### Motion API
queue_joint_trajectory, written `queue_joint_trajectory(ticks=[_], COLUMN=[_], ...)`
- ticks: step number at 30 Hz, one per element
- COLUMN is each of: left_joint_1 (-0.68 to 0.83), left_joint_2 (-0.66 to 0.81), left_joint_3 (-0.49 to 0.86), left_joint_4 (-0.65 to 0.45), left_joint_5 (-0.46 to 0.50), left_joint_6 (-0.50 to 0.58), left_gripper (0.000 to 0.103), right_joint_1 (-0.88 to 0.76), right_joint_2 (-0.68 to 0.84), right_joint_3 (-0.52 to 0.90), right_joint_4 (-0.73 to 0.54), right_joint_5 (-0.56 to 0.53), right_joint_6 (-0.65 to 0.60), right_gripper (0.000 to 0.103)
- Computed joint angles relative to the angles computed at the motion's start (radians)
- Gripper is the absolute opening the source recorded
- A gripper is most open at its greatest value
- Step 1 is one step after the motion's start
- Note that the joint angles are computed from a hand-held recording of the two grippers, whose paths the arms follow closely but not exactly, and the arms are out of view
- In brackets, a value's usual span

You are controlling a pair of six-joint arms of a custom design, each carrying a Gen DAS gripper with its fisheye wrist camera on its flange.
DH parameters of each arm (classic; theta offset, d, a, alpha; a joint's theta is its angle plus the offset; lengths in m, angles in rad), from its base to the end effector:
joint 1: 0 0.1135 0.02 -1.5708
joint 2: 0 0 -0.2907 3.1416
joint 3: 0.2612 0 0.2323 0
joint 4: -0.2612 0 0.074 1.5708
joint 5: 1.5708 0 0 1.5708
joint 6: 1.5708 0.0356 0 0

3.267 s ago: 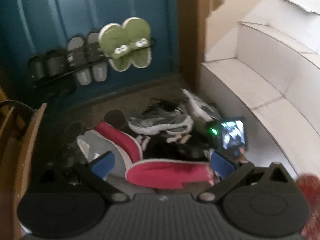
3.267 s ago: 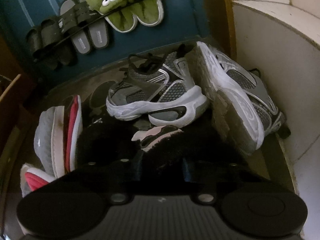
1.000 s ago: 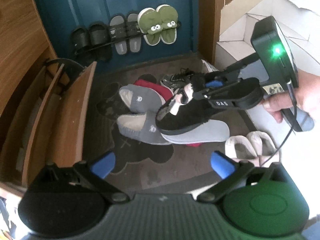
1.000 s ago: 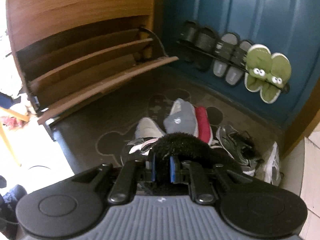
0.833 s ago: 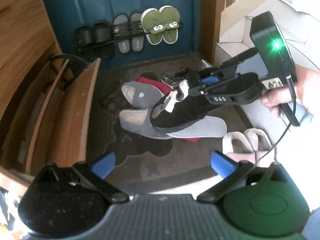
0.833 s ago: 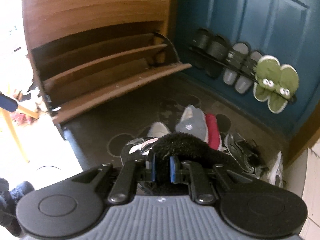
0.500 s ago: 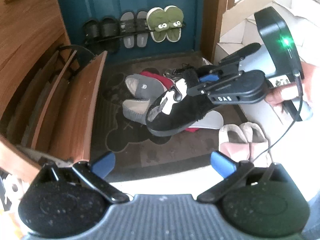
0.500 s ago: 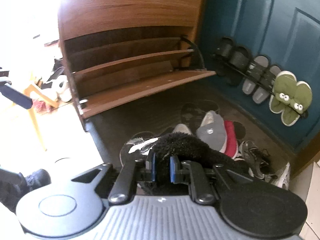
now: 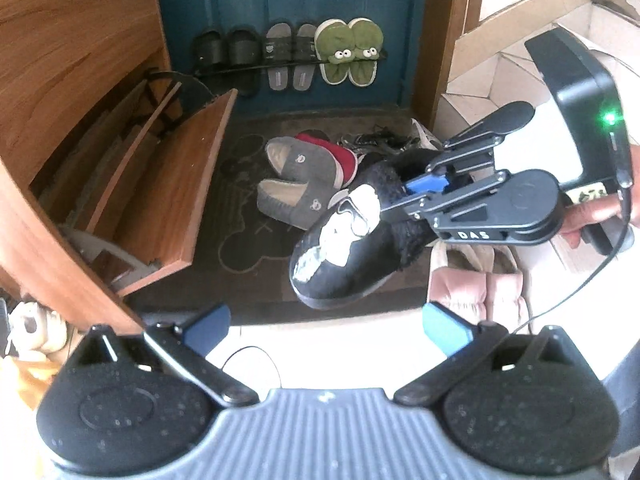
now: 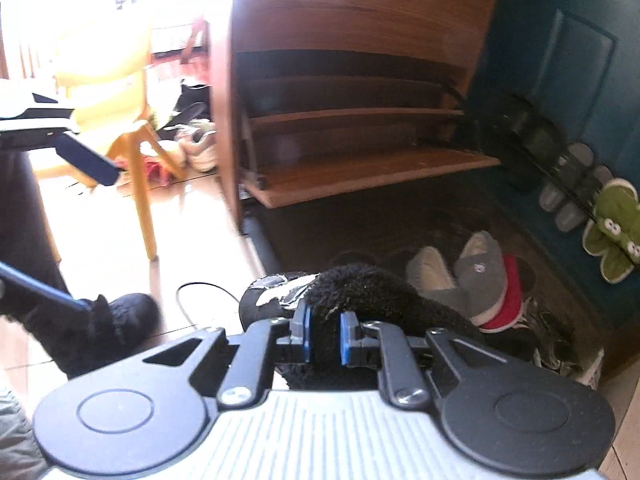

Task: Organize scattered shoes
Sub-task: 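Carry the black slipper off the mat toward the pink slippers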

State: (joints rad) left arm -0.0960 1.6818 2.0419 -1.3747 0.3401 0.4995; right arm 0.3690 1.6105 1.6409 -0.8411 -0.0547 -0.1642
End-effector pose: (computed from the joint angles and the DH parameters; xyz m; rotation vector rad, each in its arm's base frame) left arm 0.2954 -0.0404 0.4463 0.8569 2.3715 -0.2796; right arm 0.3066 0.1207 0.3914 -0.6537 2.2947 0.1623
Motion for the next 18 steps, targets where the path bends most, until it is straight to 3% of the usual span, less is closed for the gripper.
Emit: queue_joint_trajectory(ticks=[10, 18], left_joint_1=[0.076, 0.047], left_joint_2=[-0.075, -0.080], left_joint_3=[-0.115, -0.168], left_joint_4=[-0.022, -0.066], left_joint_5=[0.051, 0.042], left_joint_6=[0.163, 0.303], left_gripper=[0.103, 0.103], right_joint_1=[0.116, 0.167], right_joint_2=[-0.047, -0.095], right_joint_3=[-0.034, -0.087], right_joint_4=[-0.005, -0.046], right_joint_5=[0.048, 0.070], right_joint_6=[0.052, 0.062], right_gripper=[0.013, 0.013])
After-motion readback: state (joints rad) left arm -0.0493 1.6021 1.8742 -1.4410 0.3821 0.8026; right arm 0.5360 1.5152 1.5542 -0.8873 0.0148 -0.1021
